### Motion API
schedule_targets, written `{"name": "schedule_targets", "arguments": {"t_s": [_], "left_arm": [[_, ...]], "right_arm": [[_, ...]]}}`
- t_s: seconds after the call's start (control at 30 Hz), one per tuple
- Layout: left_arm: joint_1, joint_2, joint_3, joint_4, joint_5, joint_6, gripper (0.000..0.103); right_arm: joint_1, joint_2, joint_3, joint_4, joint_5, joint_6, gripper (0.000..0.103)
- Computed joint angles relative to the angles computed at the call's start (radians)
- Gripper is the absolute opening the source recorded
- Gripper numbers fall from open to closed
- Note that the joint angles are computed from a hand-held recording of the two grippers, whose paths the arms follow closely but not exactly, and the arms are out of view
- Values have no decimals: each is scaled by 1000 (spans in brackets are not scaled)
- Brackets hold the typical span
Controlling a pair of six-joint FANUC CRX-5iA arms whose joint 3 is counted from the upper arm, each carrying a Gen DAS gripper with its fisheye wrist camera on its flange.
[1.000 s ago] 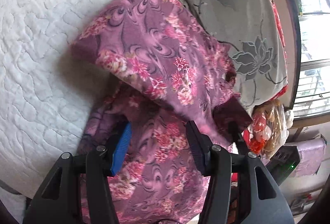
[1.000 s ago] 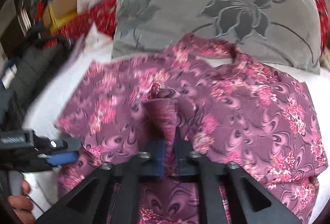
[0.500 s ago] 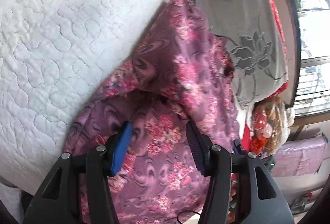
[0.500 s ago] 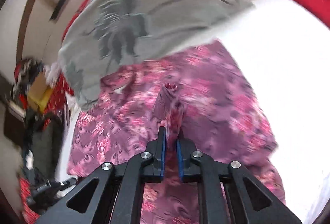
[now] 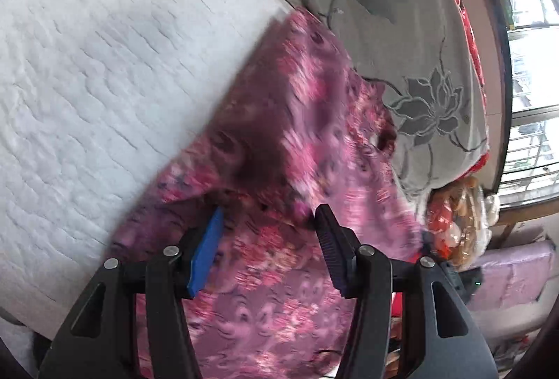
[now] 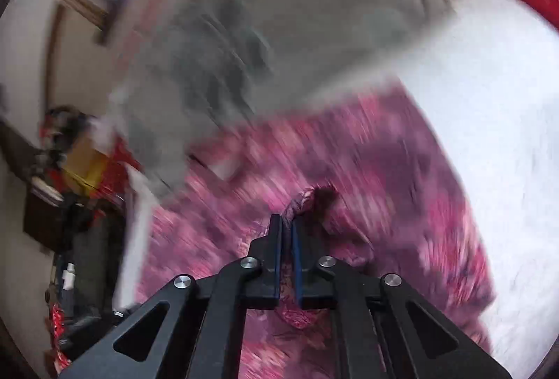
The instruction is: Fold small clothes
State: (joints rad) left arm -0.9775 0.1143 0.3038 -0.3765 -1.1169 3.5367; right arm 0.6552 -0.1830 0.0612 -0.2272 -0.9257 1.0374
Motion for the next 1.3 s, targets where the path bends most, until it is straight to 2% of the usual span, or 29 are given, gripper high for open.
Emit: {"name": "schedule_targets", "arguments": {"t_s": [0.03, 0.1, 0.17, 0.2, 0.33, 0.4, 0.43, 0.47, 0.5, 0.53, 0.6, 0.63, 0.67, 0.7, 0.73, 0.77, 0.8, 0.83, 0.9, 1.0, 1.07, 1.1, 1.13, 1.3], "left_arm": [[1, -2, -5, 5, -9, 2, 53], [5, -19, -40, 19, 11, 31, 53], [1, -37, -71, 16, 43, 69, 53], [-4, -37, -65, 9, 41, 73, 53], [-6, -8, 3, -9, 13, 13, 53], [19, 44, 82, 25, -63, -89, 53], [31, 69, 116, 44, -102, -138, 53], [43, 96, 153, 65, -149, -189, 53], [58, 134, 202, 94, -217, -256, 53], [66, 159, 230, 111, -252, -296, 53], [78, 190, 250, 147, -273, -344, 53], [81, 215, 279, 156, -303, -374, 53], [77, 241, 320, 148, -345, -400, 53], [72, 268, 367, 143, -389, -429, 53], [67, 281, 392, 142, -411, -443, 53], [63, 277, 394, 151, -401, -453, 53], [60, 261, 374, 163, -367, -454, 53], [50, 245, 353, 174, -332, -451, 53], [26, 244, 351, 179, -301, -452, 53], [11, 280, 352, 235, -290, -475, 53], [-26, 335, 441, 181, -369, -496, 53], [-31, 354, 477, 182, -402, -514, 53], [-32, 362, 493, 197, -413, -523, 53], [-43, 272, 337, 270, -292, -475, 53]], "right_arm": [[-3, -5, -9, 36, 16, -25, 5], [-13, 26, -2, 106, -36, -70, 5], [-39, 77, 31, 113, -152, -52, 5], [-51, 85, 37, 98, -180, -40, 5], [-80, 41, 6, 15, -129, -30, 14], [-80, 58, 25, 2, -163, -31, 19], [-73, 81, 45, 17, -192, -25, 17], [-71, 93, 58, 25, -212, -7, 11], [-61, 84, 51, 40, -192, 2, 6], [-57, 48, 19, 45, -125, 14, 5], [-57, 4, -20, 48, -49, 14, 5], [-60, 15, -7, 48, -75, 21, 6], [-63, 55, 28, 46, -153, 40, 6], [-67, 101, 75, 43, -247, 55, 11], [-53, 131, 81, 76, -311, 52, 9], [-53, 126, 90, 81, -323, 75, 9], [-38, 98, 61, 112, -285, 61, 17], [-15, 69, 43, 153, -266, 39, 17], [-25, 27, 41, 90, -249, 107, 17], [-13, 18, 46, 44, -332, 192, 18], [31, 49, 30, 100, -454, 184, 16], [40, 36, 9, 106, -450, 188, 16], [60, -12, -34, 130, -406, 176, 17], [51, -98, -78, 89, -465, 149, 22]]}}
